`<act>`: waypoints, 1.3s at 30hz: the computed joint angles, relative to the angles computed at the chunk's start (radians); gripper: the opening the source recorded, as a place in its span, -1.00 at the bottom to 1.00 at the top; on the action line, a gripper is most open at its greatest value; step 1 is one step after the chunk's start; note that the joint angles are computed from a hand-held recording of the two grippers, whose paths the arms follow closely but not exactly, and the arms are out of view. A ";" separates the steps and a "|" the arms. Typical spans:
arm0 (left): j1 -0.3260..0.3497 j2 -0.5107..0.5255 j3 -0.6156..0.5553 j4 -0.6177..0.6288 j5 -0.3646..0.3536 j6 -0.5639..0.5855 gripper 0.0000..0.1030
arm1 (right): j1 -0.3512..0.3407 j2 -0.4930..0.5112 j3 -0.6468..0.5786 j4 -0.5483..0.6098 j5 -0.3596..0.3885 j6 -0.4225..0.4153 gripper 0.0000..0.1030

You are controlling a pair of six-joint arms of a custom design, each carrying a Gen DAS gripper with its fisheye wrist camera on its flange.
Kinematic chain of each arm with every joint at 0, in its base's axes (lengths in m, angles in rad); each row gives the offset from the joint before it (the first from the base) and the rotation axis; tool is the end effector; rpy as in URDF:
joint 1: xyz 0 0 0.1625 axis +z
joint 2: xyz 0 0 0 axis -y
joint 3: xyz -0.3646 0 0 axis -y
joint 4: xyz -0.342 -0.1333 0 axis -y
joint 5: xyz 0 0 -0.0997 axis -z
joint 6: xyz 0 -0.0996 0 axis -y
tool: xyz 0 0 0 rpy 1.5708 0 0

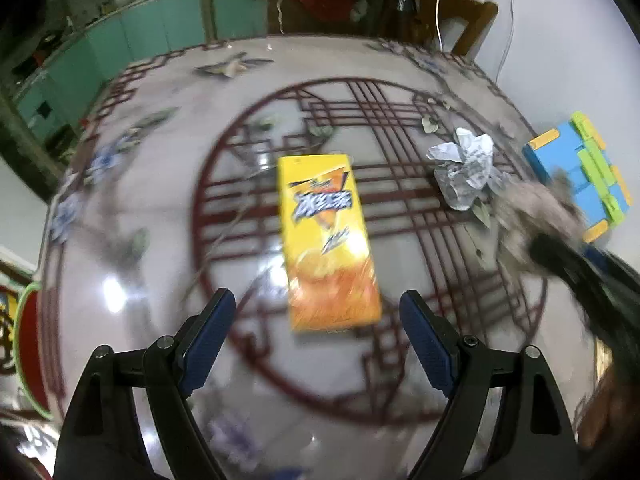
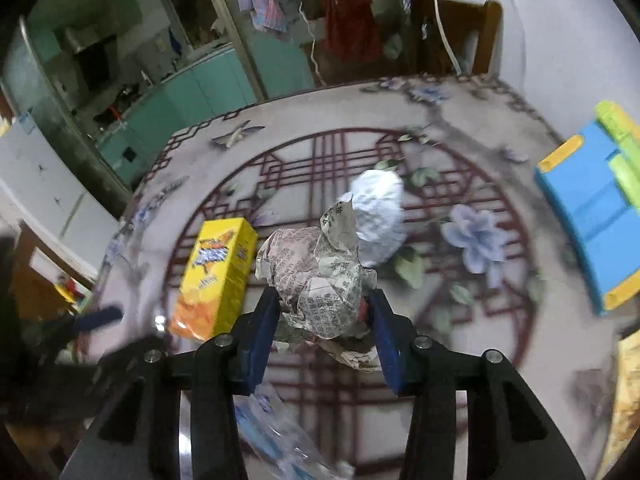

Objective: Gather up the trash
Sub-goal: 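Move both open grippers back over the table trash, then grasp a yellow iced-tea carton with the left gripper while the right grasps crumpled newspaper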

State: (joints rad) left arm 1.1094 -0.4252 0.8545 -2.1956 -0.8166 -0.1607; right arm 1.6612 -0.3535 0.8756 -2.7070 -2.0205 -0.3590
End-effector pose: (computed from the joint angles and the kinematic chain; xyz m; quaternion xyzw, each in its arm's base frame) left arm -0.1557 -0.7658 0.1187 0.1031 0.9202 -0.1985 0.3211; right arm 0.1593 -0.7604 0.1023 0.1414 -0.9209 0.2635 0.2501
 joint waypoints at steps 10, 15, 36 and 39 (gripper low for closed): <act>0.048 0.180 -0.296 0.176 -0.005 -0.041 0.13 | -0.017 -0.094 0.147 -0.069 0.008 0.039 -0.14; 0.033 0.063 -0.101 0.016 -0.010 -0.022 0.12 | -0.010 -0.094 0.148 -0.084 0.014 0.039 -0.14; -0.046 -0.332 0.491 -0.324 0.076 -0.042 0.14 | 0.082 -0.055 0.167 -0.079 0.047 -0.045 -0.12; -0.050 -0.375 0.548 -0.356 0.094 -0.053 0.14 | 0.092 -0.057 0.176 -0.088 0.053 -0.059 -0.12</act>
State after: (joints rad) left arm 1.0593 -0.8004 1.4027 -2.5511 -0.7230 -0.2137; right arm 1.7530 -0.4105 1.0514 -2.7951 -1.9675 -0.4177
